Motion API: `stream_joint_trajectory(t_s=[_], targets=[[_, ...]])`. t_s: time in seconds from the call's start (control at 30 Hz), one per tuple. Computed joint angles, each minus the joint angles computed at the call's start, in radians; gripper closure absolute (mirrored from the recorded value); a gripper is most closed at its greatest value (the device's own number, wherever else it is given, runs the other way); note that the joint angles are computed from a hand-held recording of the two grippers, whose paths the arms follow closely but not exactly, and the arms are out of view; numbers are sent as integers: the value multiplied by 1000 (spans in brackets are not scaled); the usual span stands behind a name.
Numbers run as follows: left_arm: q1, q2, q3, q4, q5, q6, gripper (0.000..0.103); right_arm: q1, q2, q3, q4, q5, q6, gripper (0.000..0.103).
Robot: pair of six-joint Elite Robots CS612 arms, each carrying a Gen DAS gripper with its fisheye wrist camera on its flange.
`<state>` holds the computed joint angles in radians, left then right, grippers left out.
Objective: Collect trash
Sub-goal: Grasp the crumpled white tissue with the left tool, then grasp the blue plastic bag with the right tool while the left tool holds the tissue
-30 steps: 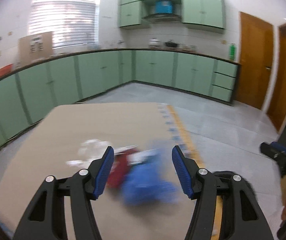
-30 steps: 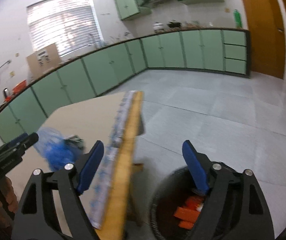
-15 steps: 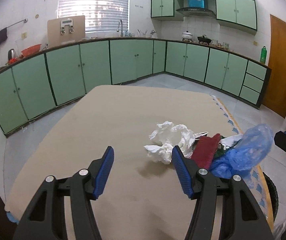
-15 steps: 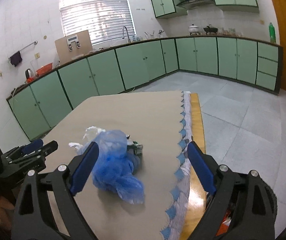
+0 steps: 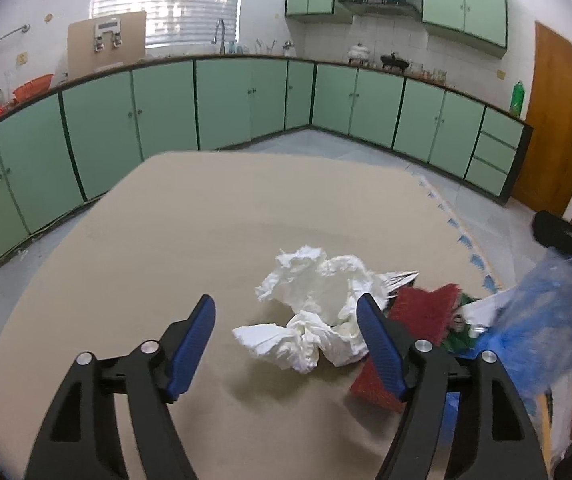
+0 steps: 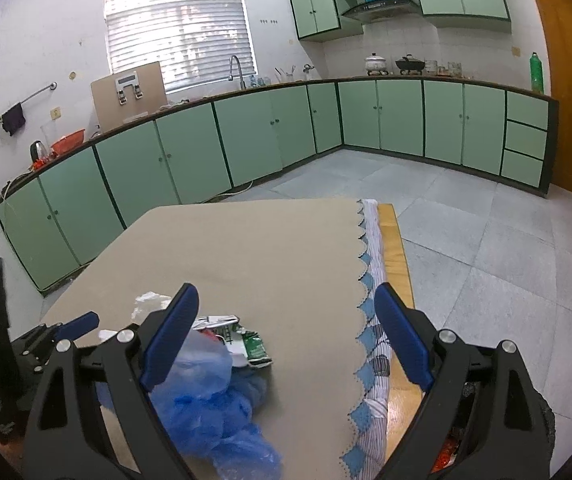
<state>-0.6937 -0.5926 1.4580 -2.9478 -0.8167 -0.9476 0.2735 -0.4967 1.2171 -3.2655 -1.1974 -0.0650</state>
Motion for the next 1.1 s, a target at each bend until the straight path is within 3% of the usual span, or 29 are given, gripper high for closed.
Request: stream_joint_trajectory(t_s=[0.2, 0.23, 0.3, 0.37, 0.47, 0.9, 1.1], targets=[[17, 19, -26, 16, -63, -25, 34, 2, 10, -10, 17, -5, -26, 16], [19, 20, -26, 11, -73, -29, 38, 2, 11, -12, 20, -4, -30, 16], [23, 22, -26, 2, -100, -37, 61, 2, 9, -3, 14, -3, -33, 16], [25, 22, -26, 3, -113, -44, 75, 3, 6, 3, 8, -3, -32, 16], [20, 18, -19, 6, -95, -53, 83, 3, 5, 6, 9, -1, -25, 16], [-19, -62, 97, -7, 42, -124, 87, -7, -46, 105, -63, 48, -16, 16], [-43, -96, 151, 71, 73, -178, 87, -3, -70, 162, -127, 74, -15, 16]])
